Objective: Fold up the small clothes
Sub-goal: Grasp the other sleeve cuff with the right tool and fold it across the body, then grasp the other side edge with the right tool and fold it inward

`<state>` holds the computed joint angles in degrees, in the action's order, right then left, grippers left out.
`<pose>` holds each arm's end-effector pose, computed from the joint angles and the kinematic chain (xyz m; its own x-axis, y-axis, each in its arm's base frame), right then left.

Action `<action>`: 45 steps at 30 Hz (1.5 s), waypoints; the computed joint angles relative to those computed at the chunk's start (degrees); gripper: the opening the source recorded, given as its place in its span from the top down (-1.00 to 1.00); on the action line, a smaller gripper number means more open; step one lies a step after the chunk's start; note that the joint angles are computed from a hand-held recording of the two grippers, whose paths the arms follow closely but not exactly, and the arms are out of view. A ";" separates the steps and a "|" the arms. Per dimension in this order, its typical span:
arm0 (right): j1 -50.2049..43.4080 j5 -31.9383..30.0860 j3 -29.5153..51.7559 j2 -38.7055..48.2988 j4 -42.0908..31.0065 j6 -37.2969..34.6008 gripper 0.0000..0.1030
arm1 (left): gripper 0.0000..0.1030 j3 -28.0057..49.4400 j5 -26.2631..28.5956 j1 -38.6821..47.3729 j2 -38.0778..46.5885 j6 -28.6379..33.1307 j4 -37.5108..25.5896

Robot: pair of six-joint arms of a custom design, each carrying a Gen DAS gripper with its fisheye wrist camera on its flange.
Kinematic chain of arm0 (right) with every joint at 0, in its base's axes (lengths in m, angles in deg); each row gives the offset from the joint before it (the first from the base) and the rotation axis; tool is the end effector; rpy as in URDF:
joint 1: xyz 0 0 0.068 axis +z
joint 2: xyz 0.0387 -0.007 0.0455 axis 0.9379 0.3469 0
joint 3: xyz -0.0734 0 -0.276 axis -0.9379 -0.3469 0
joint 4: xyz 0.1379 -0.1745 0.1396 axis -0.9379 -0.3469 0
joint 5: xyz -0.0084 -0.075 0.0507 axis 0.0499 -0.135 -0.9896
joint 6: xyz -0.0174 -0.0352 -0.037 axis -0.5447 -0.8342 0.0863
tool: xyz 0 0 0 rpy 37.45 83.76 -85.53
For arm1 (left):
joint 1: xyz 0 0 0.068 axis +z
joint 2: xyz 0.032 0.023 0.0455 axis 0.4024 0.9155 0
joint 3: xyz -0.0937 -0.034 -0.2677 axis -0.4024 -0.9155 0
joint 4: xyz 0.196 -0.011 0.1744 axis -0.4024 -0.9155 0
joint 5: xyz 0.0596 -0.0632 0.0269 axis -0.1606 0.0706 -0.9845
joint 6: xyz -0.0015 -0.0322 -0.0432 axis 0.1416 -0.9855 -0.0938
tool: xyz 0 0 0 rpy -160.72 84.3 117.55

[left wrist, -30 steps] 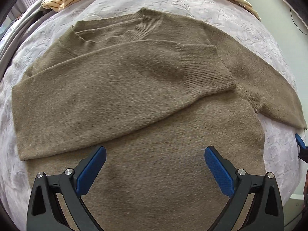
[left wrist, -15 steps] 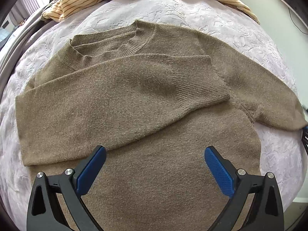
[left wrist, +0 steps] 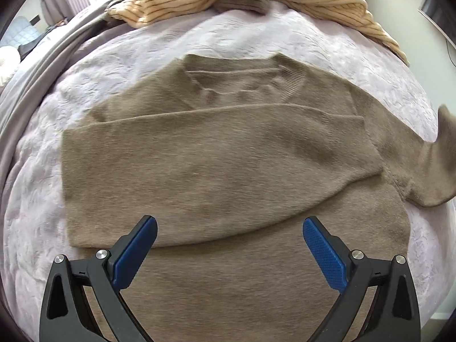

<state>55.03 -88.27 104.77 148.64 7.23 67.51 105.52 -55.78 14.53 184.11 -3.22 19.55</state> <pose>0.2355 -0.0405 0.2674 -0.4520 0.8826 -0.1294 0.2947 0.2846 0.9122 0.3527 -0.0583 0.1272 -0.9104 0.2085 -0.3573 0.2268 0.9739 -0.0096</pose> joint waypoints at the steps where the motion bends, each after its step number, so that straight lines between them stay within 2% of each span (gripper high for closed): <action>1: 4.73 1.64 2.89 2.58 0.46 -1.14 0.87 | -0.99 4.24 -0.45 -0.39 -0.34 -1.21 -4.26; 6: 27.40 10.79 21.32 20.22 -5.00 -11.21 0.86 | -0.99 11.81 -1.05 4.22 -0.85 -0.98 -10.40; 7: 30.16 11.30 23.17 22.98 -4.97 -11.69 0.86 | -0.99 14.62 -2.30 2.78 -1.48 -2.96 -13.55; 10: 38.73 12.51 31.99 35.21 -5.47 -11.90 0.86 | -0.99 18.23 -2.26 5.64 -0.98 -2.97 -16.51; 11: 40.82 13.19 34.76 38.82 -6.41 -11.55 0.79 | -0.99 18.96 -2.31 6.58 -0.89 -2.97 -17.08; 13: 42.98 15.10 42.21 46.74 -12.20 -11.37 0.76 | -0.99 19.14 -3.54 8.10 -1.00 -2.71 -16.70; 15: 43.93 14.78 45.77 51.57 -15.06 -9.59 0.52 | -0.99 19.10 -3.14 9.88 -1.00 -1.81 -16.41; 16: 43.20 13.98 46.34 53.14 -14.20 -8.37 0.10 | -0.99 19.42 -2.54 10.82 -0.95 -1.43 -16.69; 17: 43.13 13.56 44.03 52.28 -11.39 -6.03 -0.22 | -0.99 19.17 -1.88 11.66 -1.61 -1.11 -17.07; 18: 42.66 13.56 41.97 51.06 -8.84 -4.22 -0.25 | -0.99 19.31 -1.21 12.43 -1.59 -0.90 -17.20; 21: 41.71 18.13 39.36 48.04 -7.48 0.38 -0.24 | -0.99 20.37 0.76 14.91 -1.24 -0.13 -18.13; 22: 41.17 18.83 39.81 48.05 -8.25 1.34 -0.09 | -0.99 20.66 1.44 15.74 -1.39 0.01 -18.46; 23: 40.77 19.54 41.00 47.81 -10.78 1.25 0.49 | -0.99 21.02 2.31 16.62 -1.43 0.10 -18.58; 24: 40.62 20.34 43.78 48.97 -13.55 0.09 0.82 | -0.99 21.46 3.23 17.47 -1.45 0.31 -18.82; 26: 41.40 20.28 48.96 50.89 -16.35 -3.98 0.87 | -0.99 22.20 5.01 18.91 -1.49 0.96 -19.16; 29: 45.01 20.42 58.18 54.75 -22.95 -14.36 0.87 | -0.99 23.20 6.55 20.37 -1.33 2.30 -19.80; 34: 52.03 20.52 78.72 66.91 -40.67 -29.43 0.85 | -0.99 25.98 11.36 21.86 0.71 3.12 -23.13; 37: 55.18 24.54 89.41 73.39 -52.03 -35.17 0.76 | -0.99 27.11 13.77 20.96 2.31 2.67 -24.48; 39: 55.99 25.21 87.90 72.43 -52.07 -36.35 0.51 | -0.99 27.50 14.66 19.78 3.06 2.59 -24.81; 41: 55.70 23.76 81.88 68.48 -49.22 -35.46 -0.17 | -0.99 28.31 16.23 18.32 4.20 2.50 -25.56; 42: 55.31 23.17 77.19 65.45 -46.85 -34.50 -0.24 | -0.99 29.10 17.41 17.54 5.06 2.38 -26.29; 45: 53.25 22.30 65.16 57.97 -42.34 -32.14 -0.24 | -0.99 31.42 19.81 15.89 7.32 1.63 -27.64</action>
